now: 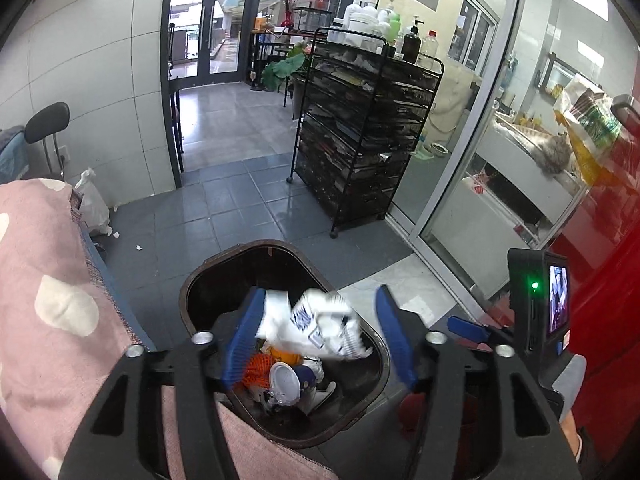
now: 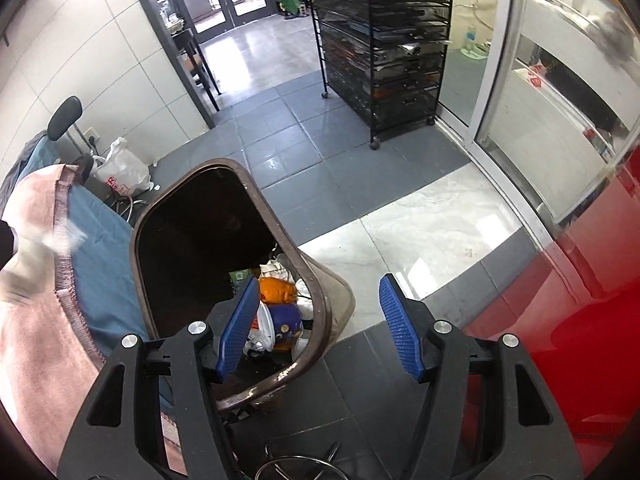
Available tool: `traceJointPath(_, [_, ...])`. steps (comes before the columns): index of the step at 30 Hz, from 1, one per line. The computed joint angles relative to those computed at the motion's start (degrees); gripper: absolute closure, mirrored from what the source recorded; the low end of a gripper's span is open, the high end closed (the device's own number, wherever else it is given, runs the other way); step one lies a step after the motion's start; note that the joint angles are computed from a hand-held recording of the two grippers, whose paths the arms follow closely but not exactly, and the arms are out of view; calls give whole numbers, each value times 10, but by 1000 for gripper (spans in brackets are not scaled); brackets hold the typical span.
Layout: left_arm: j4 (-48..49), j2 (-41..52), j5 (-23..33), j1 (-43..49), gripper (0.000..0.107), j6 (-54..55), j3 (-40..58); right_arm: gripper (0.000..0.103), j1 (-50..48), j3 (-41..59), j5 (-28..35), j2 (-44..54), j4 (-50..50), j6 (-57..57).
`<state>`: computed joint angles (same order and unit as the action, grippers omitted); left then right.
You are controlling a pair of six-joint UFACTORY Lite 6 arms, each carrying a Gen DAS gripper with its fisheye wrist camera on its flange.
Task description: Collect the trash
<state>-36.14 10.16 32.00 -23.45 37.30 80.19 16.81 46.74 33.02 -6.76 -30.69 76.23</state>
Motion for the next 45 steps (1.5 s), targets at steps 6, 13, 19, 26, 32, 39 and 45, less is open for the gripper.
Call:
traceJointPath(6, [-30, -19, -15, 4, 25, 34, -23, 29, 6, -6, -2, -6, -11, 13])
traceJointPath(13, [-88, -95, -12, 38, 20, 94, -81, 28, 48, 17, 21, -2, -57, 62])
traceJointPath(19, [-140, -197, -23, 110, 11, 150, -163, 17, 135, 52, 86, 6, -160, 176])
traceJointPath(26, [-182, -315, -10, 263, 10, 232, -242, 8, 289, 157, 198, 67, -272, 277])
traceJointPath(32, [-259, -357, 47, 435, 10, 321, -263, 6, 403, 294, 288, 158, -347, 286])
traceJointPath(39, [-323, -362, 119, 612, 10, 380, -253, 6, 478, 472, 326, 275, -373, 233])
traceJointPath(45, [-355, -354, 196, 746, 10, 427, -252, 6, 523, 569, 357, 341, -386, 217])
